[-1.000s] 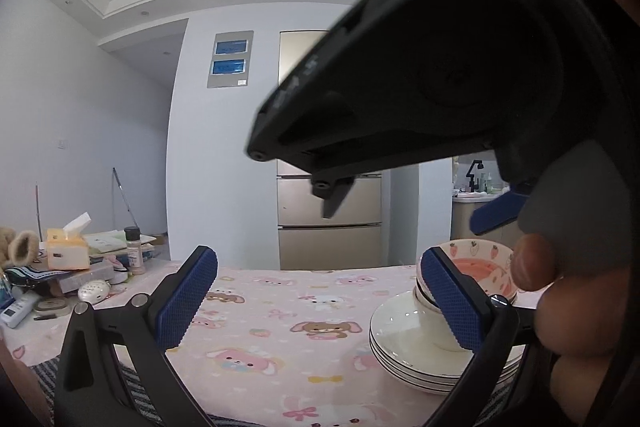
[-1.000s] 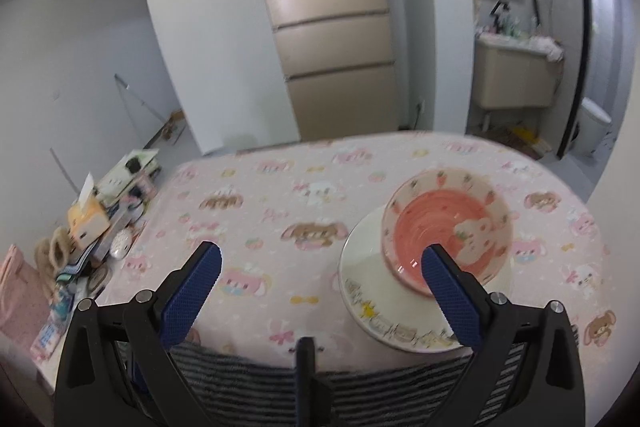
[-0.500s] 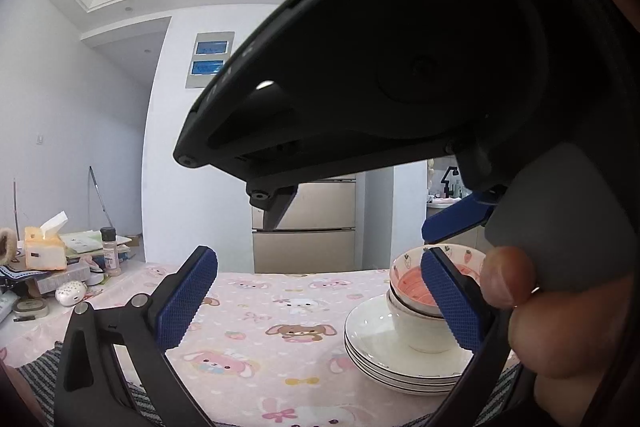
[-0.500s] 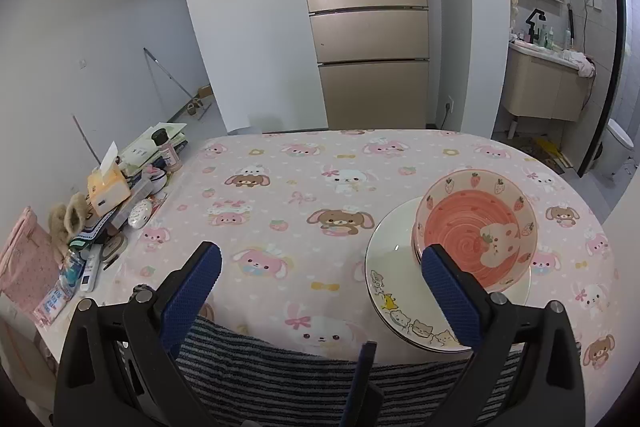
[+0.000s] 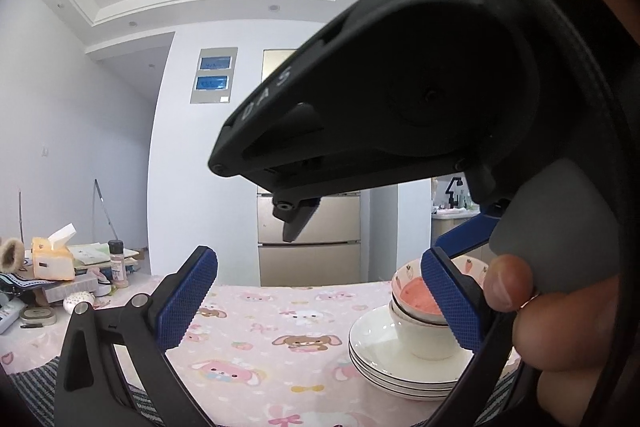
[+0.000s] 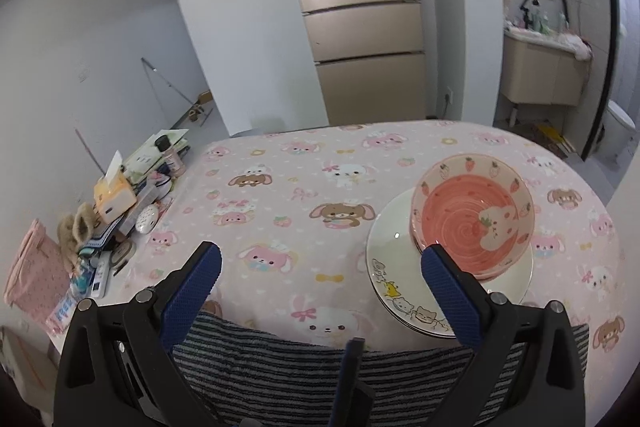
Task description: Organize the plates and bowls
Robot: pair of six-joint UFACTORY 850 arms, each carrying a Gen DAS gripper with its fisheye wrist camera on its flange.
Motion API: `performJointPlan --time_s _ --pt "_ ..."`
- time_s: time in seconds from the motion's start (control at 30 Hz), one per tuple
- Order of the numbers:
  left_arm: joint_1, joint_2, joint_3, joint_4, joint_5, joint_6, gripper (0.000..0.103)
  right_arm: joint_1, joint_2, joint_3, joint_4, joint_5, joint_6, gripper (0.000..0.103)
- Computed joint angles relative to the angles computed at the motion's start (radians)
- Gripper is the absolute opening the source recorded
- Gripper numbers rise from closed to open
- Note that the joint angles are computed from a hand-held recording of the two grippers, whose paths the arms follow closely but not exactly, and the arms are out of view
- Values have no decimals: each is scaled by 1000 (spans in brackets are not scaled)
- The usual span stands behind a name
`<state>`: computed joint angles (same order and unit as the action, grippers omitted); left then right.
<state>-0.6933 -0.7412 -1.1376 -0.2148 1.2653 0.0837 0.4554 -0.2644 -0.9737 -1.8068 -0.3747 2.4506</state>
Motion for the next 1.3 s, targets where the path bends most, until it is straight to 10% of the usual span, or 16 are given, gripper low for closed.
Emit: performJointPlan --time_s 0.23,0.5,0.9,1.3 --pt "2 -5 -11 39 -14 8 103 10 18 22 -52 -58 34 100" --pt "13 0 -3 5 -8 -48 103 84 52 173 -45 -534 29 103" --pt "-2 -11 -52 -28 -120 10 103 11 -19 328 -201 -664 340 103" --pt "-12 -8 -35 -35 -72 41 103 29 -28 338 -227 -688 360 103"
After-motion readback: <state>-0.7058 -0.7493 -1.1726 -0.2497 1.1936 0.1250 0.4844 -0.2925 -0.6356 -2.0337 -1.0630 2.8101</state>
